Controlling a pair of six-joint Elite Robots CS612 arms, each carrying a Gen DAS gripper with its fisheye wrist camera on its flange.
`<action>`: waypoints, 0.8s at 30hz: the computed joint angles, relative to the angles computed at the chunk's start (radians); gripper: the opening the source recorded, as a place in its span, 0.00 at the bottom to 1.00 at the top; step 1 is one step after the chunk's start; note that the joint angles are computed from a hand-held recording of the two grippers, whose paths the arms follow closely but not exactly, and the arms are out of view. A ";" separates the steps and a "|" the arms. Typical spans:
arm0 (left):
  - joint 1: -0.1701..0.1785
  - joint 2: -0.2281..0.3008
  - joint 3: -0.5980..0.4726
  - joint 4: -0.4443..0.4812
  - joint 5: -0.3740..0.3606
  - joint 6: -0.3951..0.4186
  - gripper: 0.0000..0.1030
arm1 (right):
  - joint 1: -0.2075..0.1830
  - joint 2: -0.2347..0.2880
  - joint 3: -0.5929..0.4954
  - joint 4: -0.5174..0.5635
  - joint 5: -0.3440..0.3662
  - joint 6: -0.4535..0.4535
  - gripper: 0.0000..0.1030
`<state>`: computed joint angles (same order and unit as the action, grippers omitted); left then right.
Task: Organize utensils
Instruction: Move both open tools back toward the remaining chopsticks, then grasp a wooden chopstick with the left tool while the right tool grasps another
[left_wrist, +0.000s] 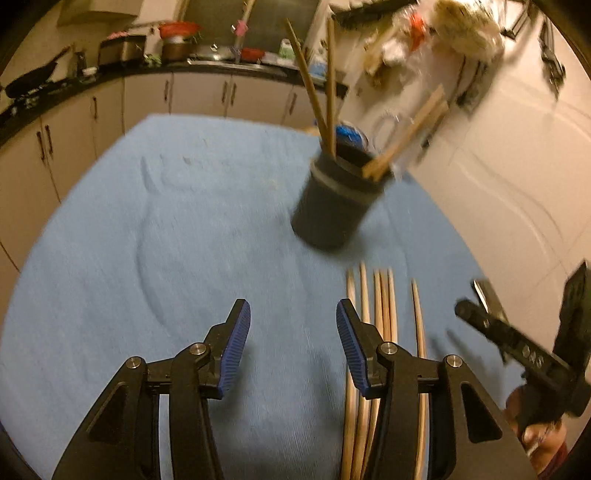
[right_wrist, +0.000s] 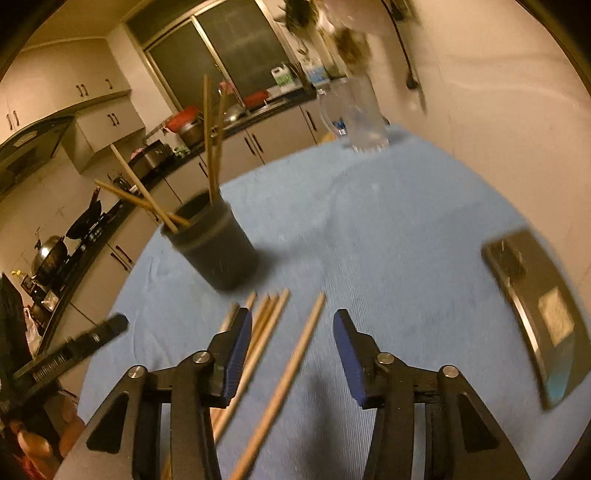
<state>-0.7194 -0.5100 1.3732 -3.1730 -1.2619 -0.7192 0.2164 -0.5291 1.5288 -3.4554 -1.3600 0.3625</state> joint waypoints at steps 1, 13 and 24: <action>-0.002 0.003 0.000 0.005 -0.014 0.001 0.46 | 0.001 0.002 0.004 0.003 -0.004 0.001 0.40; -0.012 0.009 -0.006 0.025 -0.035 0.044 0.46 | 0.017 0.005 -0.022 0.130 0.003 -0.049 0.34; -0.003 0.009 -0.017 0.058 -0.070 0.036 0.46 | 0.041 0.011 -0.080 0.271 -0.066 -0.109 0.29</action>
